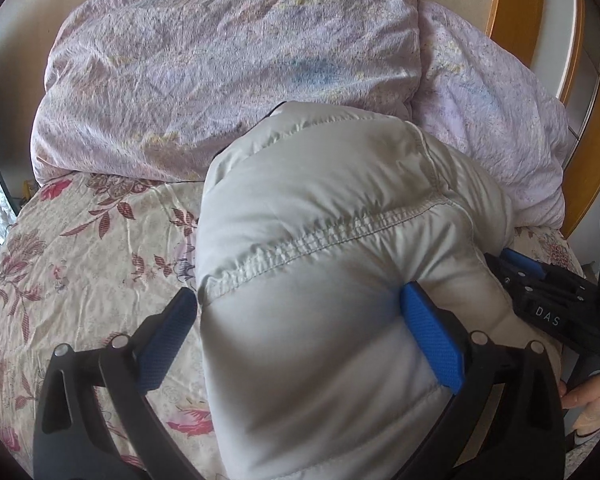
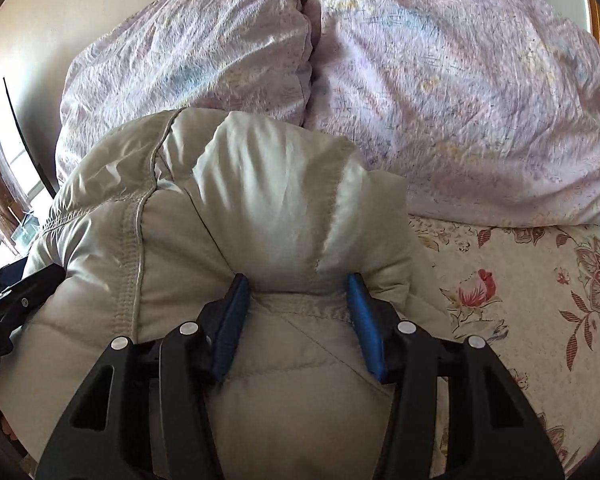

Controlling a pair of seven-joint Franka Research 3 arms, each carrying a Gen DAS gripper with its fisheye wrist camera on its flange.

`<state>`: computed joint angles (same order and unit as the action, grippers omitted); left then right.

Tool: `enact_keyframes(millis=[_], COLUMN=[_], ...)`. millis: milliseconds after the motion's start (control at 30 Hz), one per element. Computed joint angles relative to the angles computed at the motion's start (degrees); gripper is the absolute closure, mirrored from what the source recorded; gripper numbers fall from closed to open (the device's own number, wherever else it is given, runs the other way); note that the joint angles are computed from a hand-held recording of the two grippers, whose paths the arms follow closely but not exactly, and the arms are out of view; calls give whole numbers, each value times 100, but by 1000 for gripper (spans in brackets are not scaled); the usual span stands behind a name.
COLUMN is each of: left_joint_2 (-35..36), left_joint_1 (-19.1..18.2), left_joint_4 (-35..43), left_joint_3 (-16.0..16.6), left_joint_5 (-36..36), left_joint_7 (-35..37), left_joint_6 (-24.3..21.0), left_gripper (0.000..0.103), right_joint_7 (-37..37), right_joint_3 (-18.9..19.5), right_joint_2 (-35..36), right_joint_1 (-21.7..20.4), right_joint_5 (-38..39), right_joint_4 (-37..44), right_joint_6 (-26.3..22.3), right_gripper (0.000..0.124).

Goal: Fold large clothes
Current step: 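Press the jacket bundle down onto the bed with both grippers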

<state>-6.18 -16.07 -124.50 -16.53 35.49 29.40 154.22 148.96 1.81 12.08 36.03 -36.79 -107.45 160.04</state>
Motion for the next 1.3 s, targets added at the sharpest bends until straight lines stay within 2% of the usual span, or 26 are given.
enact_keyframes(millis=[200, 400, 633, 833, 967, 1033, 1100, 1167, 1233, 1300], left_joint_2=[179, 305, 289, 276, 282, 297, 293, 234, 190, 189], left_joint_1=[-6, -47, -130, -134, -141, -154, -182, -213, -224, -188], left_joint_4=[81, 194, 214, 184, 198, 226, 273, 349, 464, 613], left_joint_3=[2, -19, -22, 4, -12, -25, -28, -8, 21, 12], left_joint_5=[167, 801, 1170, 1187, 1257, 1319, 1218, 822, 388, 406], left_joint_7=[-102, -621, -852, -902, -931, -979, -875, -528, -173, -122], left_joint_6=[-24, -217, -437, -391, -423, -489, -591, -724, -845, -979], left_gripper=[2, 2, 2, 2, 2, 2, 2, 2, 2, 2], right_joint_7=[-49, 10, 477, 1351, 1032, 1121, 890, 636, 899, 1209], right_joint_3=[-69, -188, -219, 21, 329, 343, 391, 420, 323, 226], right_joint_2=[136, 216, 63, -637, -633, -520, -486, -519, -548, -485], right_joint_1=[25, 116, 293, 25, -240, -261, -260, -299, -319, -352], right_joint_5=[72, -35, -539, -1310, -985, -1026, -797, -426, -498, -621], right_joint_4=[38, 111, 161, -647, -831, -811, -732, -656, -605, -464], right_joint_6=[139, 164, -329, 270, 194, 241, 85, 24, 220, 404], right_gripper=[71, 71, 71, 71, 71, 71, 71, 71, 71, 71])
